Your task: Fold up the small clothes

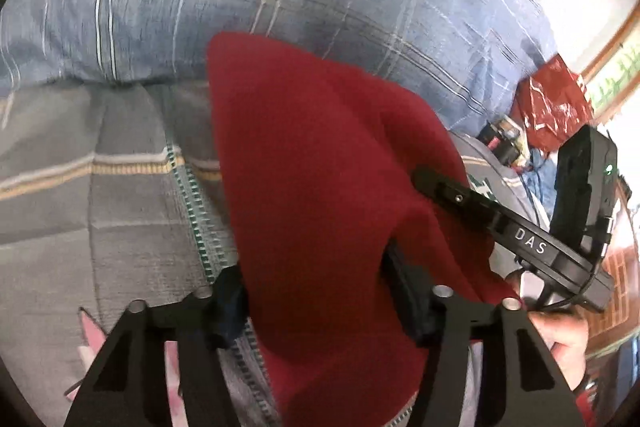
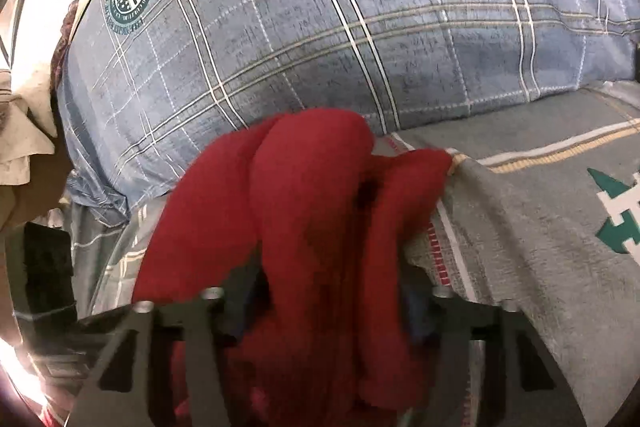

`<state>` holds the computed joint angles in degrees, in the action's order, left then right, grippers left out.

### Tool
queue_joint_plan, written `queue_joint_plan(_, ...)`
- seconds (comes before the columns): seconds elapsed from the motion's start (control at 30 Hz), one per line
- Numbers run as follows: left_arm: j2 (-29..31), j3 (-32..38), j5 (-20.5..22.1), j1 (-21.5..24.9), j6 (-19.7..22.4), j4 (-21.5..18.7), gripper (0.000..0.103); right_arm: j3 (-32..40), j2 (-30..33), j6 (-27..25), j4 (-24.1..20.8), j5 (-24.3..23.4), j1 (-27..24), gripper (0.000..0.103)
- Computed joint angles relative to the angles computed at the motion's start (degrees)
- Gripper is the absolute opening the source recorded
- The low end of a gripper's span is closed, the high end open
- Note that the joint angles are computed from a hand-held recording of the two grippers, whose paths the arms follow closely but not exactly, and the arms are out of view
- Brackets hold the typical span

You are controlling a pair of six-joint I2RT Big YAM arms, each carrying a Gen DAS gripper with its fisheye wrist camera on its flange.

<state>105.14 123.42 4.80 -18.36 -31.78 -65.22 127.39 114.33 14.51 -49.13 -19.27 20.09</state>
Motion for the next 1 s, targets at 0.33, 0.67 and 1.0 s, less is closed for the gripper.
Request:
queue_joint_plan(0.33, -16.42, -13.86, -1.91, -0.54, -0.09, 1.09, 0.049, -13.63, -12.34, -1.1, 4.11, -4.96, 2.62, 0.031)
queue_joint_plan(0.67, -25.62, -28.12, -11.16, -2.89, -3.07, -2.04, 0.059, -25.62, -19.98, -3.38, 3.7, 3.93, 8.09, 0.045)
queue_joint_plan(1.0, -28.56, -30.88, -26.64, -9.02, -4.92, -0.73, 0.07, -27.45, -20.36, -13.63, 3.47, 15.7, 14.35, 0.041)
